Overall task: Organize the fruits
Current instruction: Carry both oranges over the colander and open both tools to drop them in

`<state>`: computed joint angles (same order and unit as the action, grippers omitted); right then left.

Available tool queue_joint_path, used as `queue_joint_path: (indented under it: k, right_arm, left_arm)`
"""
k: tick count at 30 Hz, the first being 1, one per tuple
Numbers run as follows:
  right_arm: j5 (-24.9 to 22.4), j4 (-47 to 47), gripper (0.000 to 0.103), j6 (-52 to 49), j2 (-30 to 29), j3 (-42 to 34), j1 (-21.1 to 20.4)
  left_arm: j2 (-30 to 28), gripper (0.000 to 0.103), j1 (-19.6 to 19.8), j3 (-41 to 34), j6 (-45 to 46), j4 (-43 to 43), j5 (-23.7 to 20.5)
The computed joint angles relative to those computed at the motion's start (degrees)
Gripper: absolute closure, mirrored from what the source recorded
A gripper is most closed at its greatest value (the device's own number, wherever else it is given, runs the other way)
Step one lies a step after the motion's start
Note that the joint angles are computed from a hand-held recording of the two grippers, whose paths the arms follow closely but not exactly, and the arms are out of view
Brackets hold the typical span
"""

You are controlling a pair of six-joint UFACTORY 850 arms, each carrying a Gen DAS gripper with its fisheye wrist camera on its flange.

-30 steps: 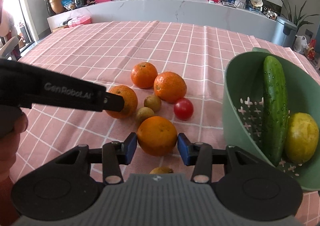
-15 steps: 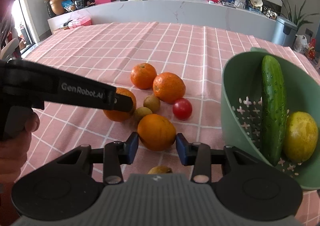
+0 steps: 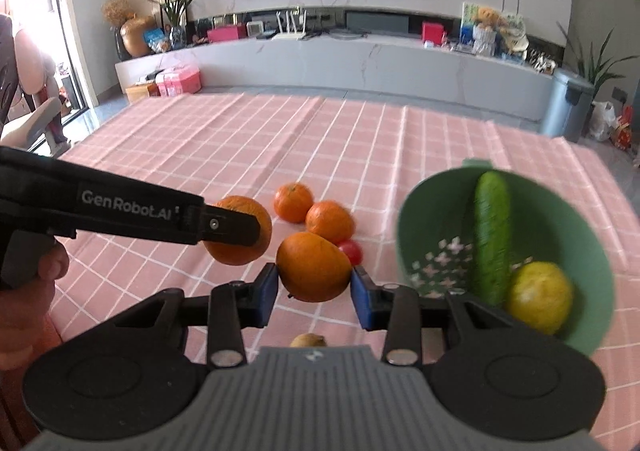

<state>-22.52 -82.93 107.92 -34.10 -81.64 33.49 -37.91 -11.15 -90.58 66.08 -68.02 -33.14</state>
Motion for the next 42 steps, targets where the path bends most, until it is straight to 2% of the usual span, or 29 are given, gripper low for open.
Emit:
queue_joint_path:
  k: [3, 9, 18, 21, 24, 34, 39, 42]
  right_arm:
    - [-1.7, -1.9, 0.067, 1.6, 3.0, 2.8, -0.2]
    - [-3.1, 7.4, 0.067, -8.1, 6.4, 5.3, -2.5]
    - [2.0, 36.4, 0.067, -37.6, 6.3, 5.1, -9.0]
    - [2.1, 47.0, 0.067, -48.6, 5.2, 3.9, -10.5]
    - [1.3, 54.5, 0.067, -56.3, 3.8, 2.3, -11.3]
    - [-0.9, 63.6, 0.067, -65.0, 0.8, -0.7, -11.9]
    - [-1.0, 64.6, 0.066, -65.6, 0.6, -0.9, -12.1]
    - [-1.5, 64.1, 0.066, -65.1, 0.4, -1.1, -11.9]
  left_arm:
    - [0.2, 0.057, -0.9, -0.8, 1.4, -0.7, -1.6]
    - [-2.1, 0.057, -4.5, -6.2, -2.1, 6.3, -2.9]
    - [-9.4, 0.057, -9.7, -17.8, -17.4, 28.7, -5.8]
    - [-11.5, 0.057, -10.6, -21.2, -20.2, 33.4, -7.0]
    - [-12.3, 0.057, -11.7, -22.4, -21.6, 38.6, -5.9]
    - [-15.7, 0.057, -12.8, -26.5, -22.2, 42.7, -8.7]
    - [-16.0, 0.056, -13.2, -26.4, -22.2, 43.8, -8.3]
    - [-16.1, 0.052, -13.3, -26.3, -22.5, 43.8, -8.0]
